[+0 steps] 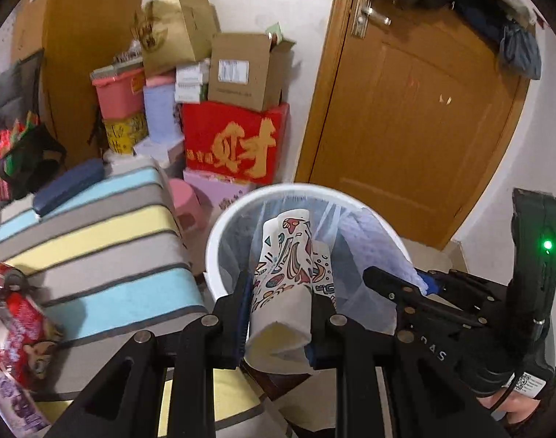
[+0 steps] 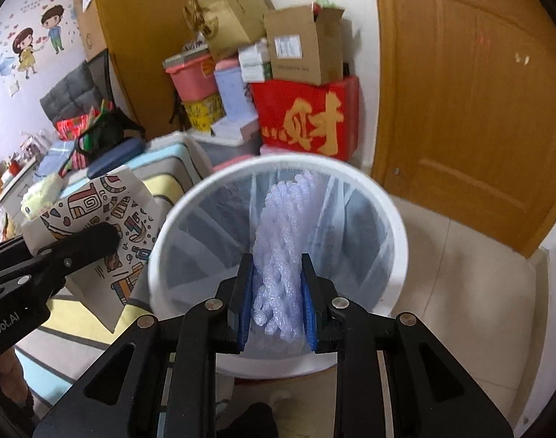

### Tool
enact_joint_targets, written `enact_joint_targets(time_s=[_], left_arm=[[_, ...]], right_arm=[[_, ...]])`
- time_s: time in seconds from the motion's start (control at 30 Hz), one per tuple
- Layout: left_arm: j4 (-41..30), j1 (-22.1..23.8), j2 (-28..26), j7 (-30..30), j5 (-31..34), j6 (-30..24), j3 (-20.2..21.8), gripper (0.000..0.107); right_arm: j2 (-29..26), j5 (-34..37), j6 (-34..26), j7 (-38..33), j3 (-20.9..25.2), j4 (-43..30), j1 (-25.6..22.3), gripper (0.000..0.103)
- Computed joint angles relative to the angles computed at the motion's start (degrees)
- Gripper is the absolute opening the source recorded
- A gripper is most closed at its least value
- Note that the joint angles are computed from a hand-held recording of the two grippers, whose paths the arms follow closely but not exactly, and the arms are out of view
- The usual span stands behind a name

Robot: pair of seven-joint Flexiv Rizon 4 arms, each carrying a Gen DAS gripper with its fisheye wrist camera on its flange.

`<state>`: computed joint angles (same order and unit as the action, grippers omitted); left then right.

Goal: Collect trash
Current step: 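Carry the paper cup and foam sleeve to the bin and open both tools, then move both tools back over the trash on the table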

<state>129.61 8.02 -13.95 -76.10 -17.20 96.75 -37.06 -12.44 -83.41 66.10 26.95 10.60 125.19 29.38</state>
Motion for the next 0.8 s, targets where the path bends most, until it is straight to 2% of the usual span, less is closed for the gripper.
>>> enact_joint_targets(time_s=[0.1,0.13,0.2,0.27,0.3,0.37,0.4,0.43,0.47,0.6,0.7,0.8], left_arm=[[-2.84,-6.07,-2.14,-0.45,0.75,-2.12,6.74,0.025],[-3.48,-7.03,-2.64,-0.34,0.44,-2.61,7.66,0.025],[-3.91,-6.63,-3.38,0.84,-0.46,-2.48,6.78,0.025],[-4.57,-8.08,-3.72,0.80,-0.76,-3.03,8.40,0.027],[-4.80,-8.01,-4.08,1.04,-1.19,-2.87,8.21,0.031],[-4.21,-6.24,-4.09,1.60,-2.21,-2.73,6.18,0.051],[-3.99,-5.93,-4.08,1.75,-2.39,-2.44,5.85,0.054],[-3.91,-5.75,-4.10,1.75,-2.48,-2.23,5.65,0.055],[-3.50,-4.60,-4.00,1.93,-2.74,-1.99,4.40,0.055],[-2.28,-3.09,-2.89,1.27,-2.43,-1.19,3.46,0.055],[-0.30,0.87,-1.38,0.71,-2.38,-0.04,-0.24,0.055],[2.29,3.63,1.21,-1.09,-1.31,1.44,-1.98,0.055]], right_arm=[[-0.92,1.96,1.44,-2.09,-0.23,-0.01,-0.60,0.024],[-0.96,2.21,1.74,-2.36,-0.39,0.08,-0.67,0.024],[-1.13,3.48,2.03,-3.34,-0.43,0.23,-0.61,0.025],[-1.12,3.32,2.12,-3.66,-0.63,0.27,-0.40,0.026],[-1.15,4.41,1.14,-4.55,-0.51,0.20,-0.13,0.029],[-1.05,6.78,-1.09,-6.03,-0.16,0.20,0.66,0.036],[-1.14,6.77,-0.83,-6.11,-0.38,0.09,0.66,0.045],[-1.07,6.37,-0.44,-5.89,-0.57,0.20,0.64,0.054],[-0.86,5.93,-0.86,-5.27,-0.67,0.32,0.81,0.055],[-0.62,5.65,-1.62,-4.48,-0.53,0.32,1.03,0.055],[-0.08,4.70,-2.61,-3.49,-0.30,0.32,1.41,0.055],[0.47,3.27,-3.05,-1.91,0.03,0.18,1.57,0.055]])
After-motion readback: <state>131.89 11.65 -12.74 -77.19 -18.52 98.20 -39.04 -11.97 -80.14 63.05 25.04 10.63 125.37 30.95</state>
